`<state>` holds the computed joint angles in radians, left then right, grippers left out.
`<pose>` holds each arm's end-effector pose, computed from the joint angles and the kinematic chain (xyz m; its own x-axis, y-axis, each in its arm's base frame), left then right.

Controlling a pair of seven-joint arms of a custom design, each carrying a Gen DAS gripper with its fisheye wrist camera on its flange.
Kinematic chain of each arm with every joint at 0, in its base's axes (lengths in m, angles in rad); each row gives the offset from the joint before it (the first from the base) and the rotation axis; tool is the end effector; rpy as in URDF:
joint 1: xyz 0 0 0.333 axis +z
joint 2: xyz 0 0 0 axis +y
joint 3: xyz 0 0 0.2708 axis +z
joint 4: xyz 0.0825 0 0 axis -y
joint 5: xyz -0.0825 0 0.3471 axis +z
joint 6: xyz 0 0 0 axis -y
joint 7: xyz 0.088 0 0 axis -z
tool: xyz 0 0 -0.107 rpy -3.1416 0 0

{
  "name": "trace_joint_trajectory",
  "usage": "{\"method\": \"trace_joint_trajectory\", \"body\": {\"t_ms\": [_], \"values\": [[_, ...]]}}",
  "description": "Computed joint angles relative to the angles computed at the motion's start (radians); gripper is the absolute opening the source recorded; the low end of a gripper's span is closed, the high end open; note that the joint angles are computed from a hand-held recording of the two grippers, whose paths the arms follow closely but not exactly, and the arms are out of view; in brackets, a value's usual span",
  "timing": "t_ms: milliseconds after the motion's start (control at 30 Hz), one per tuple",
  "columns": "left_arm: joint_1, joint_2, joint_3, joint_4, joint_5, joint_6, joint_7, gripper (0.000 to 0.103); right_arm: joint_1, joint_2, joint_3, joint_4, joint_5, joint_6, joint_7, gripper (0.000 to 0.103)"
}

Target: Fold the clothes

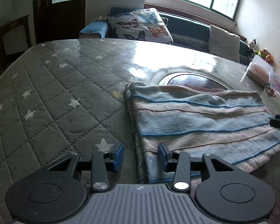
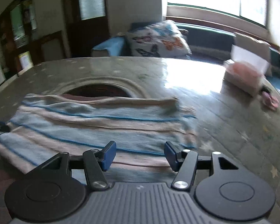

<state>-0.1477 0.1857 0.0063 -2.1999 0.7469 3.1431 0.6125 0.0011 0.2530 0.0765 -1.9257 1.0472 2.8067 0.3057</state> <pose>0.5357 -0.1368 0.3545 0.0124 -0.9895 0.1437 -0.7332 -0.1067 -0.6716 0.6015 0.0026 0.3891 0.4344 -0.8998 -0.0408 -0.6155 -0.2635 -0.7428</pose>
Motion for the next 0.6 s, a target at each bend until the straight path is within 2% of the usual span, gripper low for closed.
{"method": "trace_joint_trajectory", "body": {"t_ms": [200, 267, 400, 500, 600], "values": [[0.039, -0.015, -0.022, -0.030, -0.066, 0.017, 0.045, 0.044, 0.045, -0.075, 0.022, -0.048, 0.025, -0.102, -0.104, 0.058], [0.066, -0.017, -0.049, -0.040, -0.115, 0.028, 0.093, 0.044, 0.072, -0.087, 0.023, -0.054, 0.021, -0.130, -0.125, 0.058], [0.059, -0.023, -0.040, -0.044, -0.149, 0.028, 0.122, 0.045, 0.127, -0.100, 0.028, -0.063, -0.009, -0.179, -0.156, 0.058], [0.022, -0.031, 0.012, -0.040, -0.106, 0.025, 0.076, 0.044, 0.164, -0.105, 0.037, -0.073, -0.028, -0.204, -0.198, 0.056], [0.060, -0.036, -0.019, -0.042, -0.146, 0.023, 0.100, 0.044, 0.201, -0.108, 0.050, -0.089, -0.037, -0.204, -0.245, 0.056]]}}
